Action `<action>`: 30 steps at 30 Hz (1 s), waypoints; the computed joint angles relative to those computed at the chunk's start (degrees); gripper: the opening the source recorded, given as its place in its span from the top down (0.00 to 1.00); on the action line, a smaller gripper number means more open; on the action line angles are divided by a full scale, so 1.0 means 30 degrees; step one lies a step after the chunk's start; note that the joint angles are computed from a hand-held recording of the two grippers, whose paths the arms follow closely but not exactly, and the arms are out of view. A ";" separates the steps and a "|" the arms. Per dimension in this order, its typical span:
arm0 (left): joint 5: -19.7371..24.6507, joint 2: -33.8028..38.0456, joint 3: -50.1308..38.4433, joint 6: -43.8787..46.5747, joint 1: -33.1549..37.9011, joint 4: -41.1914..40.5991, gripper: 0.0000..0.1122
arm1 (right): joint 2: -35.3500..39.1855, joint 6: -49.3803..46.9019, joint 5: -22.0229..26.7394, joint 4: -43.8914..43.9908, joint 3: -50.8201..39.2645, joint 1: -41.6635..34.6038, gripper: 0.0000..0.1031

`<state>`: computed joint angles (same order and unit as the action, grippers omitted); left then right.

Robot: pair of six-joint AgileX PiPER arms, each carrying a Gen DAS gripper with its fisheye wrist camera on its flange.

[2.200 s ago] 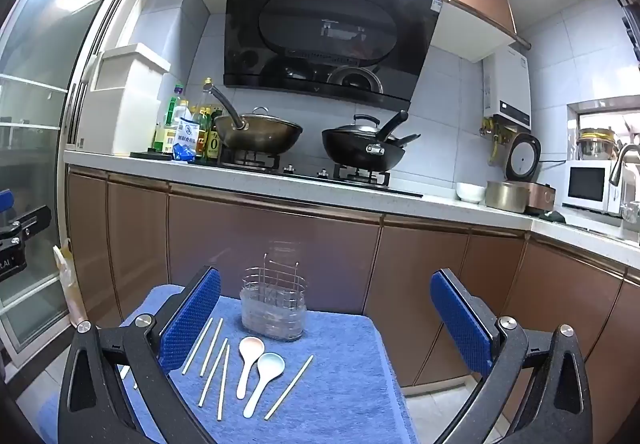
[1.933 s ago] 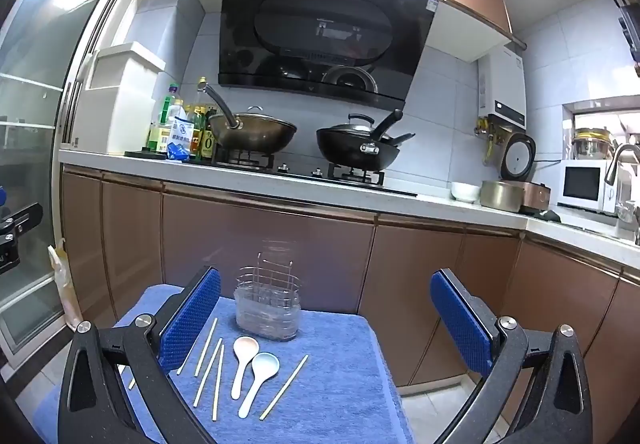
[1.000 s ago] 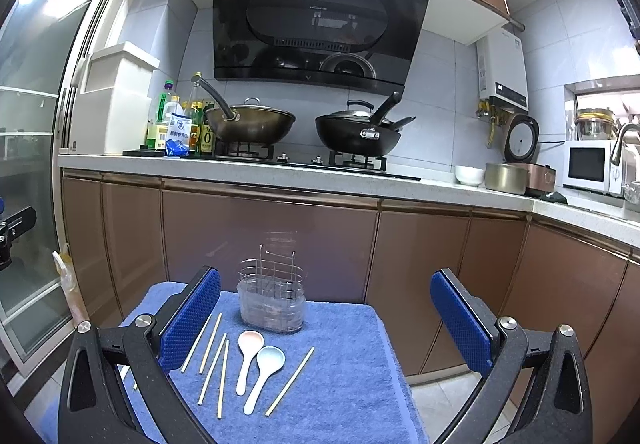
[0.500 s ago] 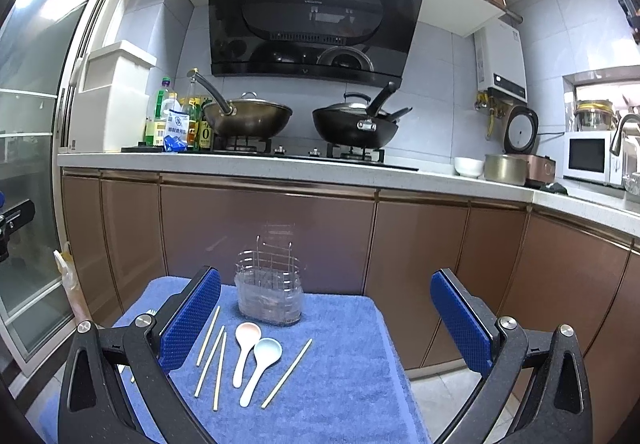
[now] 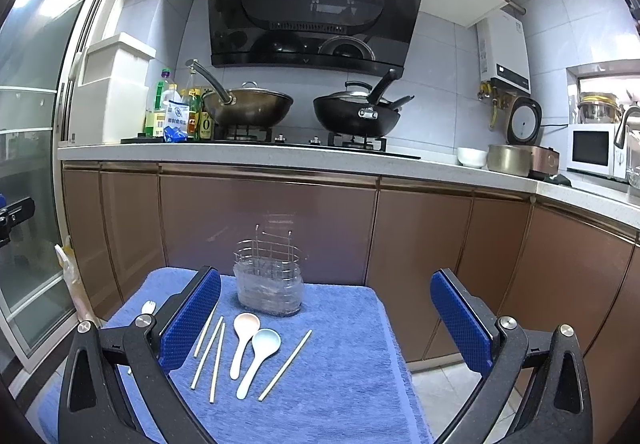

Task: Organize utensils
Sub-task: 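Lower left tool toward a chopstick while right tool lowers toward the light blue spoon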

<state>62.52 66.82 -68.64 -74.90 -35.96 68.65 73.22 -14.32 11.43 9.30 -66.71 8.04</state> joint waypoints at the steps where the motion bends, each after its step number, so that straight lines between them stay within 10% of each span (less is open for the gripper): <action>1: -0.0349 0.0032 -0.0033 0.0300 0.0279 -0.0450 0.28 | 0.0183 -0.0910 0.0136 0.0889 -0.0164 -0.0169 0.00; 17: -0.6344 0.2655 -0.1446 0.7879 0.7246 -1.0356 0.29 | 0.4978 -0.6210 0.3435 0.5282 -0.3667 -0.1662 0.16; 30: -0.6194 0.9129 -0.6458 1.8835 1.1969 -2.2667 0.30 | 1.4264 -0.7702 1.2183 0.6938 -1.3818 -0.1454 0.54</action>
<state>43.94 94.21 -88.01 -18.39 -0.05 0.65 116.01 -37.43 47.98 30.11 -108.17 3.67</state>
